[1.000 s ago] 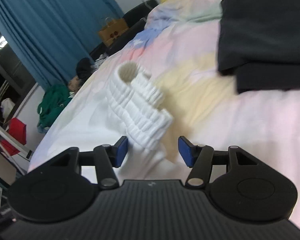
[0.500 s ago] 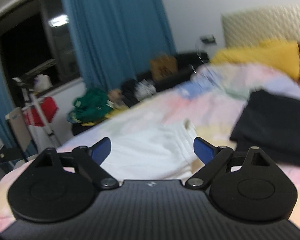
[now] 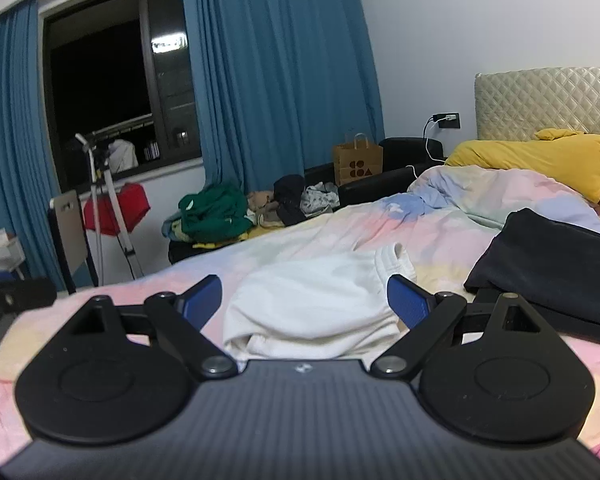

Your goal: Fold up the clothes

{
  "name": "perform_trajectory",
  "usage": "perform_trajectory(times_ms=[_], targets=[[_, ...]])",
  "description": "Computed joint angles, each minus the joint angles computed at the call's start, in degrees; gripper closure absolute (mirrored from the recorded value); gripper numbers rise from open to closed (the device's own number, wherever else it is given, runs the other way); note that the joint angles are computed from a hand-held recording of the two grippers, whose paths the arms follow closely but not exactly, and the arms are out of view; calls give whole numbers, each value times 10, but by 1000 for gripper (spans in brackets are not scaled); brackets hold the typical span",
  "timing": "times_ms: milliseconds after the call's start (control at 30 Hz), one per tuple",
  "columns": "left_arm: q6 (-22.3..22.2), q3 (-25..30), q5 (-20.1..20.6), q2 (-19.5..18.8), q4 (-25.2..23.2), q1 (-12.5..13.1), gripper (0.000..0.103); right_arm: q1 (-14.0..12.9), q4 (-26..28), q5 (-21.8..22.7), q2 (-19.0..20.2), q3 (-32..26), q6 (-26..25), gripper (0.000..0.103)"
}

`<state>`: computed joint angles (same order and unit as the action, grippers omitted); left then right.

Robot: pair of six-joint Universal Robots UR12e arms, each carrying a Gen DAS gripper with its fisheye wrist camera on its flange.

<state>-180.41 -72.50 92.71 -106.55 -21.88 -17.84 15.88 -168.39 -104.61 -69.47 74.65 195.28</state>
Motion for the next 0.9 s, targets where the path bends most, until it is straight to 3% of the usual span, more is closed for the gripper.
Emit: perform_trajectory(times_ms=[300,767,900], targets=[[-2,-22,15,-4,9,-5,0,13,-4,-19,2,20,-2,12],[-11,-26,-15,-14,-20,4,0,25,14,-62,11,17,-7,12],[-10,-27,-7,-15,-18,3,0,24,12,-60,11,17,-6,12]])
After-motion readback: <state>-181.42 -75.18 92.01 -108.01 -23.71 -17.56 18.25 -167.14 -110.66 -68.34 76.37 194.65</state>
